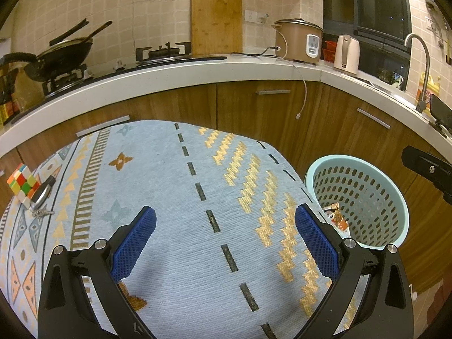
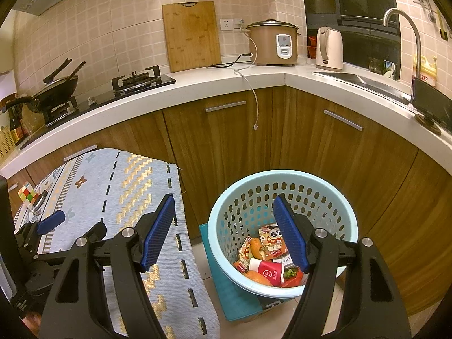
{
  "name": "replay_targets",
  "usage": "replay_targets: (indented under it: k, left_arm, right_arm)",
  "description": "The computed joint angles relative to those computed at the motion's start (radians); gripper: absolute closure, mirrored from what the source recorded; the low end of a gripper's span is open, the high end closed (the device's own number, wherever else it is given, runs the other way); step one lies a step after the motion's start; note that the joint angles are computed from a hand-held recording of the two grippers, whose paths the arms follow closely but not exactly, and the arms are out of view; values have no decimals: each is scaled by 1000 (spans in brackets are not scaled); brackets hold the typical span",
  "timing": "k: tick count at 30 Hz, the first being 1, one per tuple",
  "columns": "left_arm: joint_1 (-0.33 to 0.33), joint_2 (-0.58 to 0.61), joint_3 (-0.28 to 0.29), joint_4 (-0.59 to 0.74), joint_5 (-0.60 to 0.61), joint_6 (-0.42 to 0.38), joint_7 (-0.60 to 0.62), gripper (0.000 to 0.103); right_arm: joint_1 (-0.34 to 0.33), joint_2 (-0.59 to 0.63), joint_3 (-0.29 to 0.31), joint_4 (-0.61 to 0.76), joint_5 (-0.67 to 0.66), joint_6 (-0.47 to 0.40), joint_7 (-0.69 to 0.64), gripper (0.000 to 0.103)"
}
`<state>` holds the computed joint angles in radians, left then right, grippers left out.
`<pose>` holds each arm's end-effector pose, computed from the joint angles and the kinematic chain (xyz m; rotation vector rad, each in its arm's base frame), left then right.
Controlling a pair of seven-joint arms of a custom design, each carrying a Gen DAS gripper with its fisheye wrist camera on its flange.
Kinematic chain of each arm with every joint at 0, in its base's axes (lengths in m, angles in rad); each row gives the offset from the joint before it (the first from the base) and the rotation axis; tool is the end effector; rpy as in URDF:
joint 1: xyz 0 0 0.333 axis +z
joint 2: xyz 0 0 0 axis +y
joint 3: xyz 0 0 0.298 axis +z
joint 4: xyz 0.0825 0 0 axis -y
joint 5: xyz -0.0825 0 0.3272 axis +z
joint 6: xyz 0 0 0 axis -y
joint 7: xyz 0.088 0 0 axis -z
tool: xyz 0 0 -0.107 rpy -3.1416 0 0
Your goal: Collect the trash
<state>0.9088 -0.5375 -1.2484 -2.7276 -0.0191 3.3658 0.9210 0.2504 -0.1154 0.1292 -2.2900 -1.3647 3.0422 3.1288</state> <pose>0.3893 -0.1537 0.4012 -1.7644 1.5128 -0.7830 0.4060 0.2448 0.4666 -1.7189 1.4903 -0.6691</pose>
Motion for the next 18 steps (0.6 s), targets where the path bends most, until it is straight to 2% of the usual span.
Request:
replay_targets:
  k: [9,14,16,18]
  left_arm:
    - [-3,6,10,-5,-4,15,18,7]
    - [-10,-35,7,-10,-17,5,14,7]
    - [-27,-43,26,-12,-17,-10,8,7]
    - [-83,-45,82,-21,-20,-37,5,7]
  right_arm:
    - [4,-6,4,0,4,-6,-4,35]
    - [8,-33,11,-10,8,-8,-8,35]
    - [9,-50,18,-20,21,-11,-24,35]
    - [8,-76,27,-33,25,-16,-40,35]
